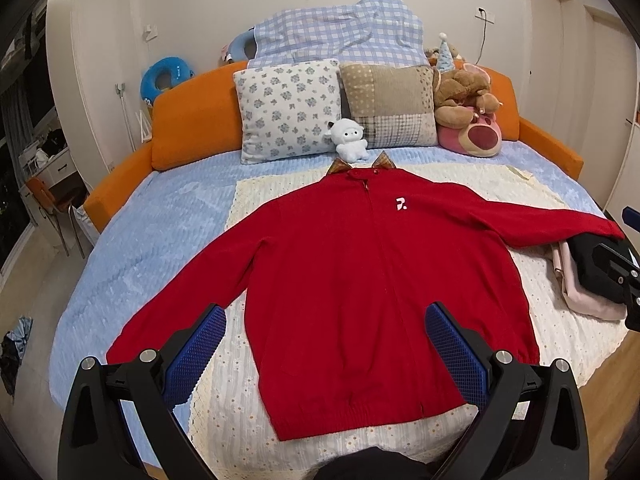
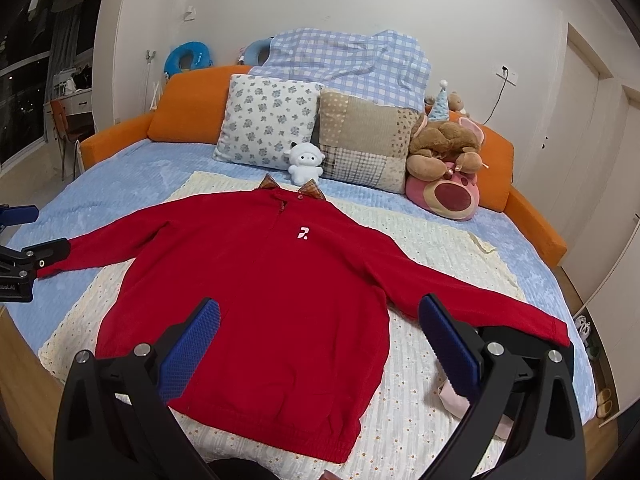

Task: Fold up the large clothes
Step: 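Grasp the buttoned sleeve cuff of the red sweater with the right tool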

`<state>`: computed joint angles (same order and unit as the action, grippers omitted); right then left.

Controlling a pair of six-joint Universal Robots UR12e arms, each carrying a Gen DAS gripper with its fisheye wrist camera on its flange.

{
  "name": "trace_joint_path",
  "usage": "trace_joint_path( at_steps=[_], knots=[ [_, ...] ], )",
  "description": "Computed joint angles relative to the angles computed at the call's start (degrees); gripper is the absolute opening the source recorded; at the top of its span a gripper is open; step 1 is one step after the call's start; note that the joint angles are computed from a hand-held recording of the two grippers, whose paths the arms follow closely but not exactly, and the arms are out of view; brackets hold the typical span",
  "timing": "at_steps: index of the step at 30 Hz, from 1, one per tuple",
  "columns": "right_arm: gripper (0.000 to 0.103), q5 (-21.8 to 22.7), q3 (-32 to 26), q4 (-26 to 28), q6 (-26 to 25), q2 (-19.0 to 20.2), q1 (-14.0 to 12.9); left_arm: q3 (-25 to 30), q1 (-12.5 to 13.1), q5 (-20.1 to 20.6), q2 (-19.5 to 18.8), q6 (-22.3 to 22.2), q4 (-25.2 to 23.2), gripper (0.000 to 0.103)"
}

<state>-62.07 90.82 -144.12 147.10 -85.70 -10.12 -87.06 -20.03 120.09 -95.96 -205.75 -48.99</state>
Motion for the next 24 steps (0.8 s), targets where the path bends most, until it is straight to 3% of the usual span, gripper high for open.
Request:
trace_joint_path(
  at_steps=[6, 12, 17, 20, 22, 24],
  knots=[
    [0.098, -0.13, 0.02, -0.25, 0.19, 0.06, 0.12, -0.52, -0.41, 0.84, 0.11, 0.73, 1.75, 0.101],
    [0.098, -0.14, -0.21, -1.21, 1.84, 0.39, -0.10, -0.55, -0.24, -1.50, -0.13, 0.26, 2.02, 0.101],
    [0.098, 3.31, 0.33, -6.99, 4.36, 1.52, -2.40, -0.56, 0.20, -5.17, -2.32, 2.82, 10.84, 0.101],
    [0.098, 4.35, -0.93, -8.64, 6.93, 3.18, -4.79, 0.98, 1.38, -13.34, -4.78, 2.55, 15.30, 0.101],
    [0.098, 6.52, -2.76, -8.11, 9.69, 4.95, -7.45, 4.20, 2.53, -21.57, -7.46, -0.40, 13.47, 0.101],
    [0.098, 10.39, -4.91, -6.43, 11.87, 6.85, -10.17, 7.83, 2.64, -26.25, -10.50, -2.97, 11.01, 0.101]
  ],
)
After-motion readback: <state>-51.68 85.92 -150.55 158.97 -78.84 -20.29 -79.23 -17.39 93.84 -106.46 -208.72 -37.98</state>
